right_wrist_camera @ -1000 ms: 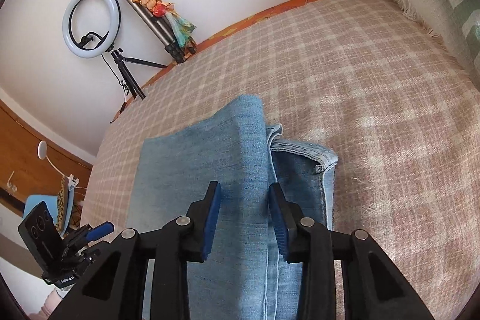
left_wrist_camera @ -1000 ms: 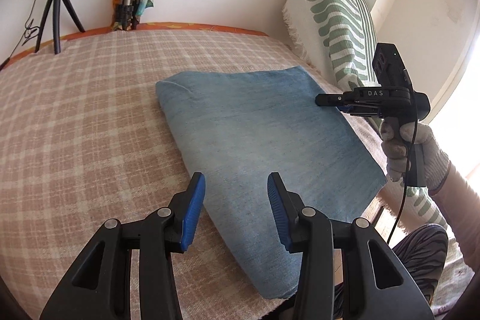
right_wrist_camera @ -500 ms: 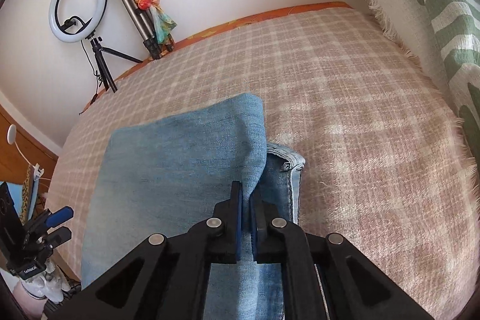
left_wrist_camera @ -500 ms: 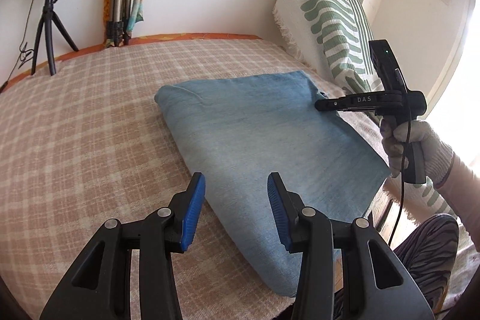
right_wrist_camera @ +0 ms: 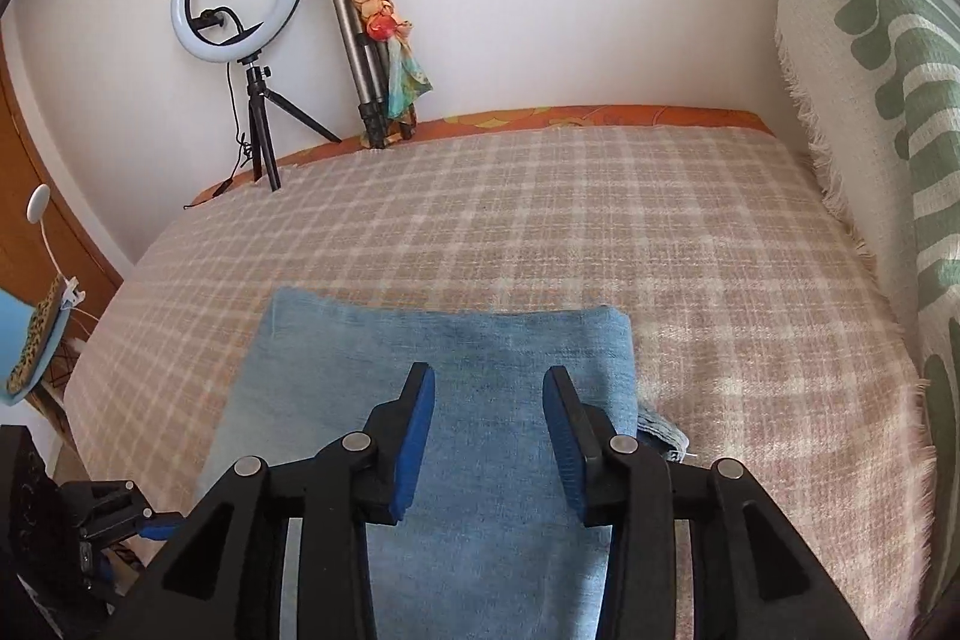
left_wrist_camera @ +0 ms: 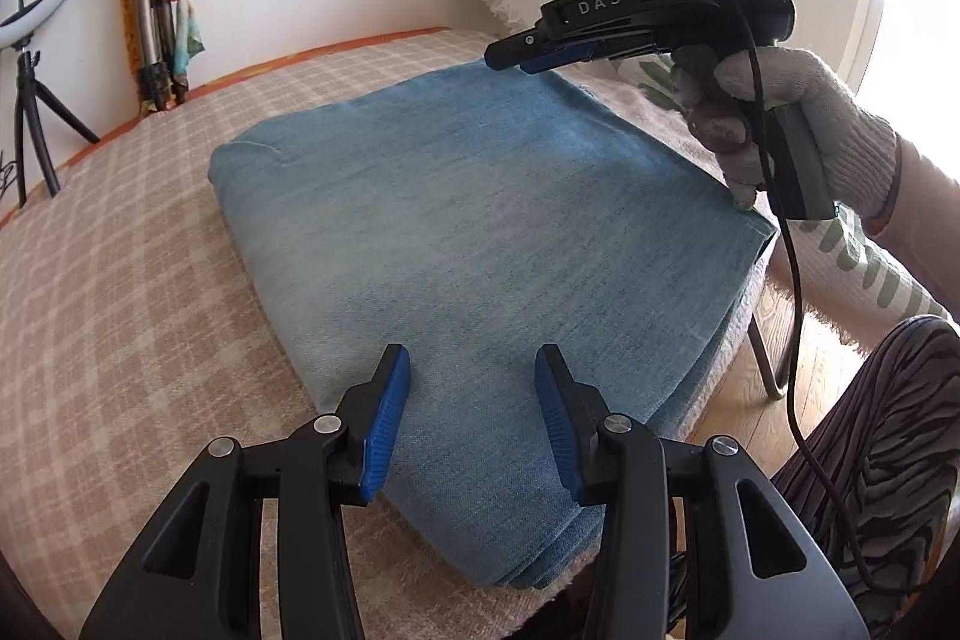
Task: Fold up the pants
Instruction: 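Grasp the folded jeans stack with both grippers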
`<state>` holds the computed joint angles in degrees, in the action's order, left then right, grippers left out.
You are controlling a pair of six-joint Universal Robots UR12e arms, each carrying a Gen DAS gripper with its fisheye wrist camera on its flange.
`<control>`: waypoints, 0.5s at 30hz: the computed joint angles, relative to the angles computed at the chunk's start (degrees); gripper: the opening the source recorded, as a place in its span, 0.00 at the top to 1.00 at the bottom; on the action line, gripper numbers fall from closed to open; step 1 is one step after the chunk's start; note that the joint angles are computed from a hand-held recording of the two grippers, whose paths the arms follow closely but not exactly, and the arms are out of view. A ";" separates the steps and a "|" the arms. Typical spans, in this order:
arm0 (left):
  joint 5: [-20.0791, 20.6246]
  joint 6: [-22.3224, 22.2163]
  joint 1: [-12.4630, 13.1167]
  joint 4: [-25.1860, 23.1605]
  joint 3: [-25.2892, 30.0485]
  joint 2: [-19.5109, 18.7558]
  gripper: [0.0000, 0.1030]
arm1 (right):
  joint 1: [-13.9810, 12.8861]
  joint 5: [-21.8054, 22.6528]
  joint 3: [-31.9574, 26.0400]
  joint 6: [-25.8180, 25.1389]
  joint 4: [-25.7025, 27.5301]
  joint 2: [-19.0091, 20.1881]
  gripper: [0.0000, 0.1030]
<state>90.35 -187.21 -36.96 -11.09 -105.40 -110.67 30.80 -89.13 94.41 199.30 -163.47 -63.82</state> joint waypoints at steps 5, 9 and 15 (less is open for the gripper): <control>1.01 0.19 -0.42 0.19 -0.10 -0.14 0.59 | -1.17 2.15 -0.22 3.52 -0.50 1.05 0.62; 2.34 0.84 -0.82 -0.85 0.38 -0.26 0.59 | -1.52 2.93 -0.18 4.47 0.06 1.47 0.62; 2.74 -0.05 -0.71 -3.71 0.98 0.60 0.59 | -1.66 3.33 1.76 6.23 -1.55 -0.62 0.56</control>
